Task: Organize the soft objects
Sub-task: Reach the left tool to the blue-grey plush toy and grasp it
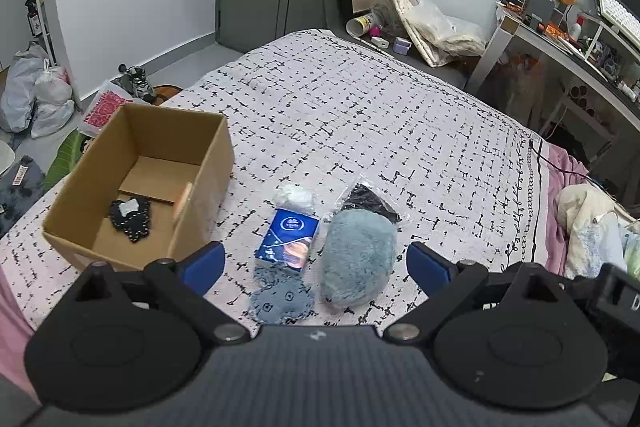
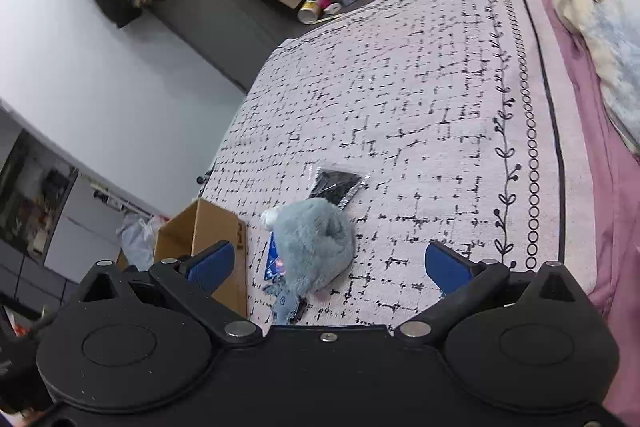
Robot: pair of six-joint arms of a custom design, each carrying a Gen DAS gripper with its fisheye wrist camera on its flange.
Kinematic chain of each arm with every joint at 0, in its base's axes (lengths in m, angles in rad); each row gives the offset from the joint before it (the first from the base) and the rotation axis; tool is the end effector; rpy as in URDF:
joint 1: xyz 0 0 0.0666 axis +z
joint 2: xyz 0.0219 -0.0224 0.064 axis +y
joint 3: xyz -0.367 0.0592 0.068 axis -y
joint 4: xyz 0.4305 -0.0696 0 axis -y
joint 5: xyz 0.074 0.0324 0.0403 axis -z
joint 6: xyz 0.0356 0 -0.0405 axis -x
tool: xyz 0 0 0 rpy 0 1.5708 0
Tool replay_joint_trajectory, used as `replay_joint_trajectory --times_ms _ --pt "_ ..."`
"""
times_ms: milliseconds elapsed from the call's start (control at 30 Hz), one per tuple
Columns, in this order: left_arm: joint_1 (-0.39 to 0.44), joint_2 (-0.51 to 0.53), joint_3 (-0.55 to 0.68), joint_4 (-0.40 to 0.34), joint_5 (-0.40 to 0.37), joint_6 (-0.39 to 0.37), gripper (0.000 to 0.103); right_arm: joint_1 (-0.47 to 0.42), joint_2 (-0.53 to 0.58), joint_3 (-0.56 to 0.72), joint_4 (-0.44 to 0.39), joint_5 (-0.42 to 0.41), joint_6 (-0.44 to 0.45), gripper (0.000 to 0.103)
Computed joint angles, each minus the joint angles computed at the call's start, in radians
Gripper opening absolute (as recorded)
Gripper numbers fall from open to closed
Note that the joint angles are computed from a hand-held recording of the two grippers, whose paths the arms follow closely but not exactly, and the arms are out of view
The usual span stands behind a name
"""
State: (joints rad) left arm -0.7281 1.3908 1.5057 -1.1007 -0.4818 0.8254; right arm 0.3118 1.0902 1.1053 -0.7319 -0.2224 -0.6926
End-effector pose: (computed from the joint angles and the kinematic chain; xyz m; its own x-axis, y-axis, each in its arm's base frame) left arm 0.3906 -0.3266 0.4651 -0.7151 -0.2349 -0.6584 -0.1869 0.9718 -0.1437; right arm 0.4020 0.1374 0.4224 -0.7734 0.4051 -0.4877 0.0472 0.8039 0.5929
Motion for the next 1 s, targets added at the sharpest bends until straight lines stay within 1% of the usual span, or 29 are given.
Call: replay_joint_trajectory --times_ms 100,167,200,267,300,333,367,433,667,800,867,1000 --pt "0.003 0.019 0.007 0.016 0.013 -0.002 0.095 -0.013 0.007 -0.003 0.006 0.009 -0.027 0.102" --pt "0.002 0.035 0.015 0.025 0.011 -0.003 0.092 -0.024 0.012 -0.007 0.016 -0.004 -0.052 0.101" --pt "0.002 0.046 0.023 0.023 0.009 -0.003 0.090 -0.031 0.014 -0.013 0.028 -0.021 -0.071 0.098" --pt "0.003 0.068 0.037 0.029 0.018 -0.007 0.084 -0.047 0.017 -0.028 0.055 -0.063 -0.106 0.094" --pt "0.004 0.076 0.042 0.036 0.026 -0.011 0.081 -0.052 0.020 -0.032 0.064 -0.075 -0.118 0.089" --pt "0.005 0.086 0.048 0.041 0.037 -0.014 0.076 -0.054 0.025 -0.033 0.067 -0.078 -0.124 0.085" --pt "0.007 0.095 0.054 0.045 0.045 -0.017 0.071 -0.055 0.030 -0.033 0.068 -0.079 -0.129 0.084" --pt "0.011 0.116 0.068 0.050 0.066 -0.017 0.067 -0.056 0.042 -0.035 0.072 -0.081 -0.141 0.081" --pt "0.023 0.177 0.103 0.062 0.103 -0.032 0.065 -0.060 0.090 -0.028 0.099 -0.113 -0.190 0.080" --pt "0.034 0.214 0.124 0.059 0.131 -0.048 0.065 -0.061 0.120 -0.013 0.098 -0.114 -0.188 0.080" --pt "0.042 0.231 0.130 0.055 0.145 -0.051 0.060 -0.059 0.135 -0.002 0.090 -0.099 -0.179 0.080" --pt "0.059 0.247 0.129 0.053 0.178 -0.043 0.057 -0.063 0.167 0.012 0.096 -0.103 -0.192 0.080"
